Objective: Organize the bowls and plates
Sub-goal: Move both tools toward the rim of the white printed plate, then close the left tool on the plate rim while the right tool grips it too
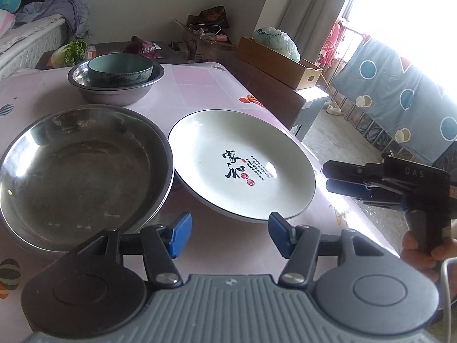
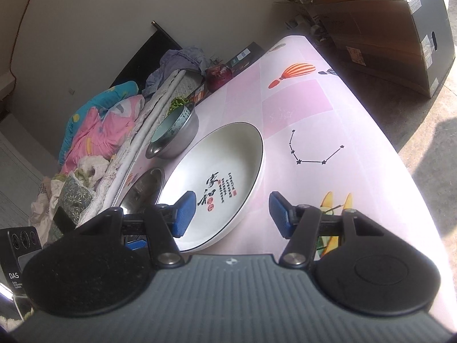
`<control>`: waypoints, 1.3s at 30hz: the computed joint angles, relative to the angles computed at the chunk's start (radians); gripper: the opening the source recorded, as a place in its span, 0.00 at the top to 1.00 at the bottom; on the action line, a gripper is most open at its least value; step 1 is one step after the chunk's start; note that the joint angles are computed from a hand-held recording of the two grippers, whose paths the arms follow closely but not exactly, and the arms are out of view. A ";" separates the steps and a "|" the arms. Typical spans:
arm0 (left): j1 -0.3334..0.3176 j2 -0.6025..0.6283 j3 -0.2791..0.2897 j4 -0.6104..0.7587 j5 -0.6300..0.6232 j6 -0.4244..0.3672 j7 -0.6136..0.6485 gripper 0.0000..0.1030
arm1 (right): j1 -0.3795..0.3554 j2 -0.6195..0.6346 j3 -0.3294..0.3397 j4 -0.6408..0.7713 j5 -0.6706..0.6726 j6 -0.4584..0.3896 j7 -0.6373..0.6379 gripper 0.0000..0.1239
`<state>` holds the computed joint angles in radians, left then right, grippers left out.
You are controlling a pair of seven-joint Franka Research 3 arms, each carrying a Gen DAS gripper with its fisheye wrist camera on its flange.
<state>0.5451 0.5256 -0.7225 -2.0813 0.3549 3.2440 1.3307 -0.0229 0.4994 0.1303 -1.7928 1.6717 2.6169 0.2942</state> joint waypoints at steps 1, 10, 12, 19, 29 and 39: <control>-0.041 -0.006 0.040 0.004 -0.015 0.012 -0.021 0.42 | 0.003 0.016 -0.004 0.019 -0.020 -0.001 0.015 0.55; -0.204 0.030 0.193 0.067 -0.017 0.057 -0.169 0.41 | -0.027 0.162 0.042 0.196 -0.178 0.014 0.146 0.67; -0.198 0.041 0.186 0.075 -0.002 0.056 -0.185 0.42 | -0.038 0.186 0.056 0.229 -0.201 0.016 0.168 0.67; -0.119 0.097 0.093 0.107 0.032 0.026 -0.186 0.42 | -0.063 0.243 0.090 0.310 -0.299 -0.012 0.246 0.66; -0.115 0.106 0.088 0.108 0.036 0.042 -0.192 0.42 | -0.077 0.273 0.132 0.345 -0.385 -0.015 0.287 0.67; -0.101 0.107 0.077 0.107 0.046 0.038 -0.209 0.42 | -0.079 0.263 0.137 0.324 -0.406 0.014 0.299 0.80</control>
<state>0.4440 0.6325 -0.6460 -1.9743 0.4007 3.2816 1.1213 -0.1016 0.7623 0.2677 -1.4692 1.2658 2.6305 0.5935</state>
